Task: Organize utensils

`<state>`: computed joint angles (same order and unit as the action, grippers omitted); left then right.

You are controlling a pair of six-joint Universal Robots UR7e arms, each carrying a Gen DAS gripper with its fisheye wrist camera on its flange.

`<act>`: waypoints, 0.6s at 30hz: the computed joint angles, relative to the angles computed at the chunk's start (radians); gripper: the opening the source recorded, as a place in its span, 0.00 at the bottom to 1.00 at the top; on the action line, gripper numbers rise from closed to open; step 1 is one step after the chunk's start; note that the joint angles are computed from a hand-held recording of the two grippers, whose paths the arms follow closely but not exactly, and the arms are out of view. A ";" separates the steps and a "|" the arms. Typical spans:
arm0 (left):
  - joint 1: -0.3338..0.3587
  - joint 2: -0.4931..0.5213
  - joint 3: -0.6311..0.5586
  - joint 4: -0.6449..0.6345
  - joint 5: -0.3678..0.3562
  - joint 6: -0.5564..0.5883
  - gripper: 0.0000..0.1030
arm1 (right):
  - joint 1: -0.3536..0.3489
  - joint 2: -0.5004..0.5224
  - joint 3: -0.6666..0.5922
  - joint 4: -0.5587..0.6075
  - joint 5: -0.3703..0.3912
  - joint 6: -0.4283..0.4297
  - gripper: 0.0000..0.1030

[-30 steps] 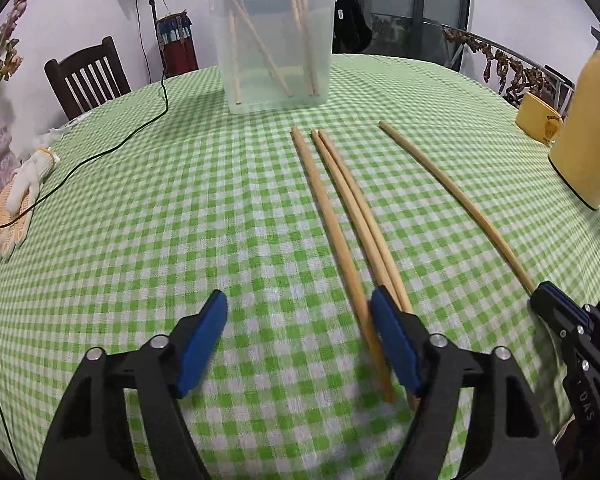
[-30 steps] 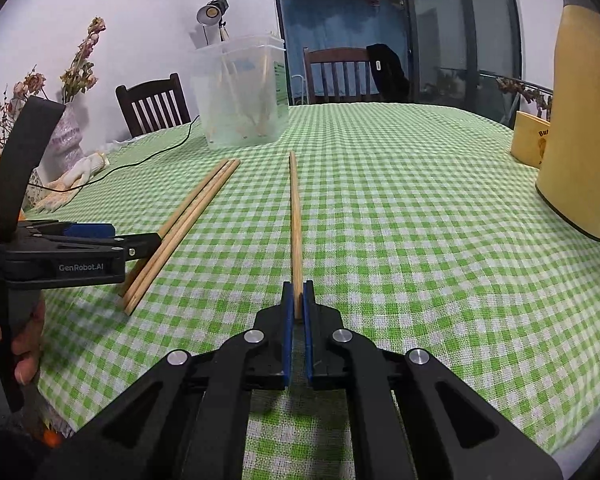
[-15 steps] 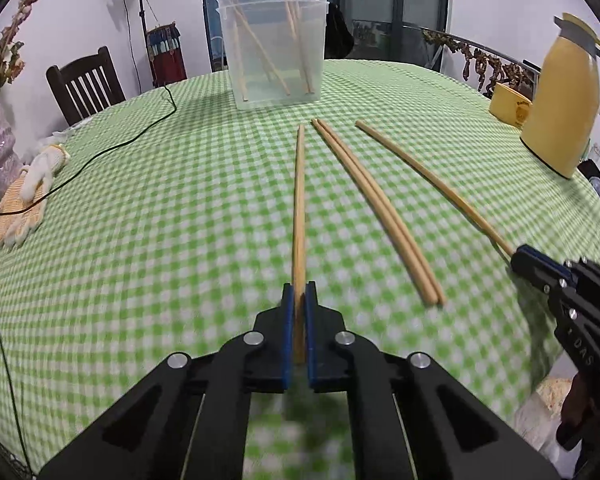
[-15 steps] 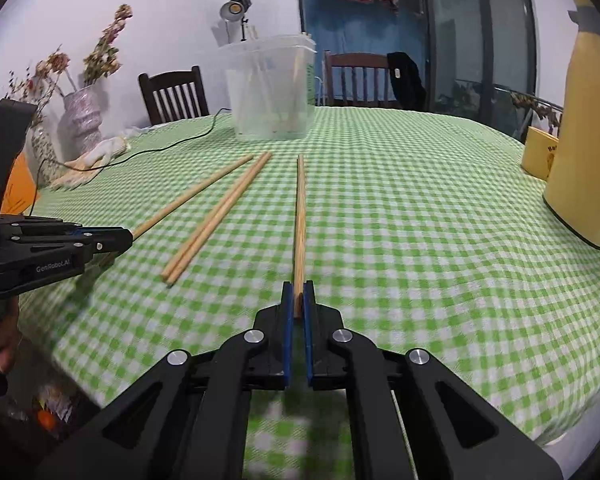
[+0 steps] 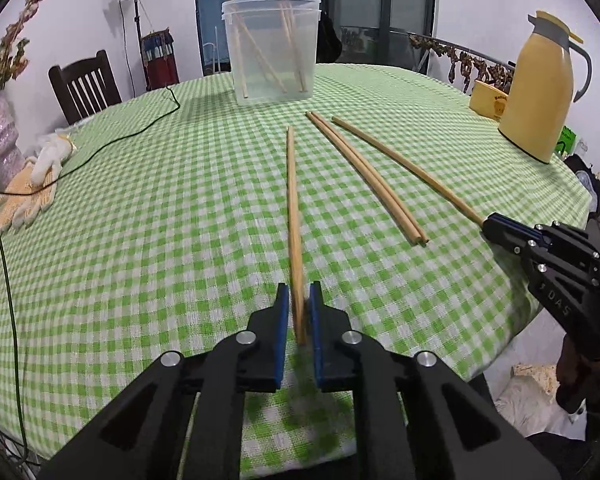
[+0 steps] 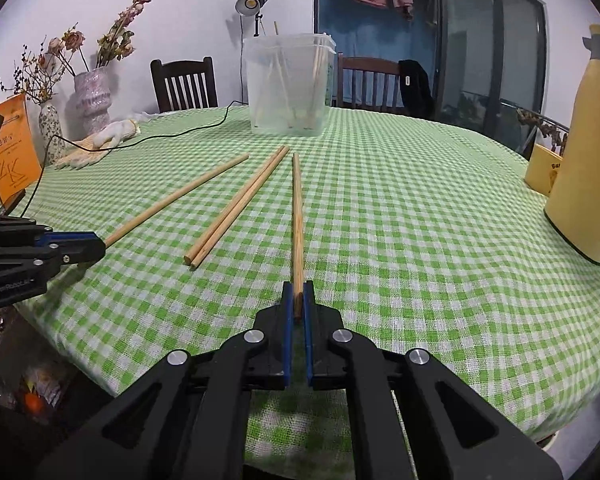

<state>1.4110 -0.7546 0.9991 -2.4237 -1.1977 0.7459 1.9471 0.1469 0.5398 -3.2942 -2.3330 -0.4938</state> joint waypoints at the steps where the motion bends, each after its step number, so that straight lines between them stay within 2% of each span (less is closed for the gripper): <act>1: 0.000 -0.002 -0.001 0.008 0.000 -0.008 0.08 | 0.000 0.000 0.002 -0.002 0.000 0.000 0.05; 6: -0.001 -0.003 -0.006 0.024 0.008 -0.032 0.08 | -0.005 -0.022 0.045 -0.022 0.023 0.020 0.05; 8: -0.003 0.000 -0.011 0.030 0.008 -0.025 0.13 | -0.006 -0.027 0.058 -0.034 0.028 0.026 0.05; 9: -0.004 0.003 -0.021 0.050 0.004 -0.030 0.19 | -0.006 -0.022 0.050 -0.037 0.024 0.021 0.06; 10: -0.006 0.006 -0.027 0.062 0.003 -0.037 0.25 | -0.006 -0.014 0.037 -0.040 0.019 0.014 0.09; 12: -0.012 0.009 -0.021 0.050 0.015 -0.039 0.26 | -0.007 -0.017 0.045 -0.044 0.027 0.012 0.11; 15: -0.014 0.009 -0.011 0.029 0.024 -0.027 0.27 | -0.007 -0.023 0.061 -0.061 0.041 0.006 0.27; 18: -0.010 0.013 -0.029 0.055 0.011 -0.040 0.27 | -0.008 -0.016 0.050 -0.057 0.037 0.001 0.27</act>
